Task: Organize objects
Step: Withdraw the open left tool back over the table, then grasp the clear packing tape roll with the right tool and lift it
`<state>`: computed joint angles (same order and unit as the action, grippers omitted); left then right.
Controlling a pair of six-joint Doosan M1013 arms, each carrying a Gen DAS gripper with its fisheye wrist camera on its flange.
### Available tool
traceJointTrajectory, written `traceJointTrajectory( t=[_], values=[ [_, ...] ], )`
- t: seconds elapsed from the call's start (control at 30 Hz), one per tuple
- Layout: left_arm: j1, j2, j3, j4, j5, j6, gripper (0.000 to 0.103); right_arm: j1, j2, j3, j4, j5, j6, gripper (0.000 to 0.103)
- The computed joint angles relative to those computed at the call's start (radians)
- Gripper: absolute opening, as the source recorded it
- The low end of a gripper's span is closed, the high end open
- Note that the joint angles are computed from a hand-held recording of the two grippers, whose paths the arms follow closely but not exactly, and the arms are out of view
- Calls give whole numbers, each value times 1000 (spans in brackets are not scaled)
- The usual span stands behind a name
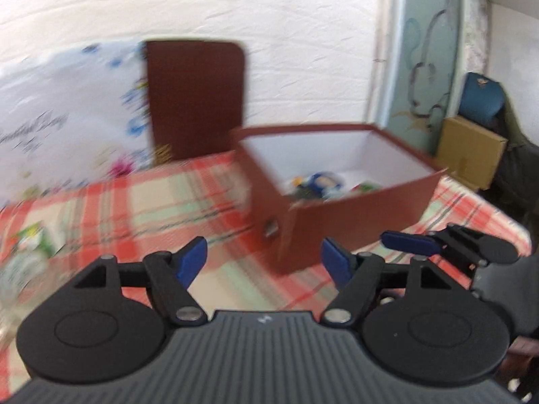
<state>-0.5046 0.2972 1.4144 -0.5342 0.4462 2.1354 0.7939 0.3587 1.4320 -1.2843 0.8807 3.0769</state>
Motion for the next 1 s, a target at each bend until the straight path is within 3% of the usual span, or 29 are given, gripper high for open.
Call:
traceJointTrajectory(
  t=[0.13, 0.3, 0.33, 0.37, 0.4, 0.5, 0.53, 0.57, 0.6, 0.67, 0.8, 0.93, 1.0],
  values=[
    [41, -33, 79, 457, -57, -466, 76, -17, 14, -32, 215, -130, -161, 69],
    [121, -42, 138, 904, -2, -1082, 76, -21, 98, -175, 417, -181, -454, 69],
    [134, -44, 158, 986, -13, -1177, 76, -25, 119, -210, 451, -183, -501, 69],
    [147, -59, 194, 1016, -76, -1247, 77, -25, 141, -247, 481, -186, -539, 69],
    [158, -65, 210, 993, -132, -1271, 79, -30, 164, -285, 518, -195, -584, 69],
    [155, -64, 208, 1021, -142, -1301, 80, -50, 245, -419, 629, -201, -713, 72],
    [155, -63, 209, 994, -153, -1269, 80, -54, 277, -469, 668, -202, -773, 80],
    [159, -66, 214, 958, -169, -1238, 80, -60, 309, -520, 726, -198, -865, 94],
    [165, -66, 215, 904, -180, -1197, 80, -63, 343, -572, 771, -183, -950, 96],
    [177, -66, 224, 815, -207, -1140, 80, -58, 413, -672, 754, -146, -1041, 96],
    [172, -68, 231, 888, -209, -1213, 77, -58, 520, -842, 806, -81, -1189, 95],
    [178, -69, 234, 832, -224, -1168, 78, -62, 529, -873, 848, -45, -1205, 92],
    [179, -70, 235, 823, -224, -1160, 78, -62, 492, -811, 834, -51, -1162, 92]
  ],
)
